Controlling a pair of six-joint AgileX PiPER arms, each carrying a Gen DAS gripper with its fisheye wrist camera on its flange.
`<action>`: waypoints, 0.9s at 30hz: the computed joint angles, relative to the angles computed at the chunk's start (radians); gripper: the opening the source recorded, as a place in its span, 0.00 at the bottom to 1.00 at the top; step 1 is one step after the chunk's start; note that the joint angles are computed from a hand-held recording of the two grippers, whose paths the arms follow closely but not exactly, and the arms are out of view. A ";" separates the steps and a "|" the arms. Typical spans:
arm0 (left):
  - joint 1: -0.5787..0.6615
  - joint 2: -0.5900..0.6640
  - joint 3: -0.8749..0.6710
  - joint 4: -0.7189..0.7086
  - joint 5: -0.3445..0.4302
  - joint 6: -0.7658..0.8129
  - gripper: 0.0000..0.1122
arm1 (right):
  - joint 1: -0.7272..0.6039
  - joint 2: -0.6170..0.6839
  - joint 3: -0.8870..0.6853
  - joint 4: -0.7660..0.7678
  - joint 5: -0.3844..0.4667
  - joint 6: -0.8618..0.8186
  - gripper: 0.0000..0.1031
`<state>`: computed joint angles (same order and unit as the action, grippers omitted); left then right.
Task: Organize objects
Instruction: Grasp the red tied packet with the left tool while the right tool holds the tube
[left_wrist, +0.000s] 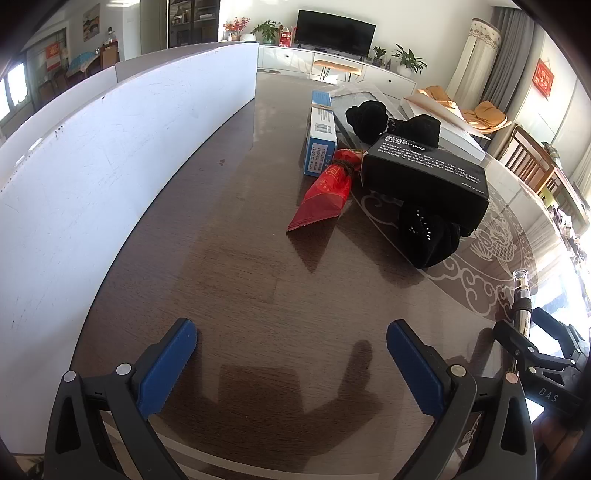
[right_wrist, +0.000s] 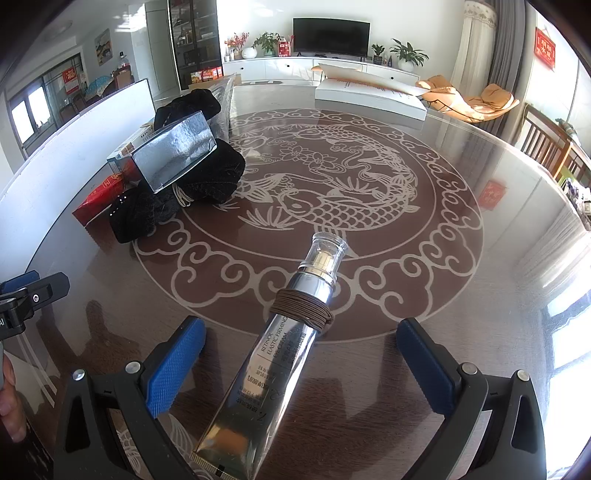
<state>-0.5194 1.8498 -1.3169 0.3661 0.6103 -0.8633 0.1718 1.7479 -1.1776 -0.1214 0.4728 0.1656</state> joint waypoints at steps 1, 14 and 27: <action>0.002 -0.002 0.002 -0.004 -0.004 0.002 0.92 | 0.000 0.000 0.000 0.000 0.000 0.000 1.00; 0.106 -0.108 0.132 -0.339 -0.246 0.263 0.92 | 0.001 -0.001 0.002 -0.002 -0.001 0.002 1.00; 0.118 0.282 -0.511 -0.212 0.120 0.420 0.60 | 0.001 -0.001 0.003 -0.003 -0.002 0.004 1.00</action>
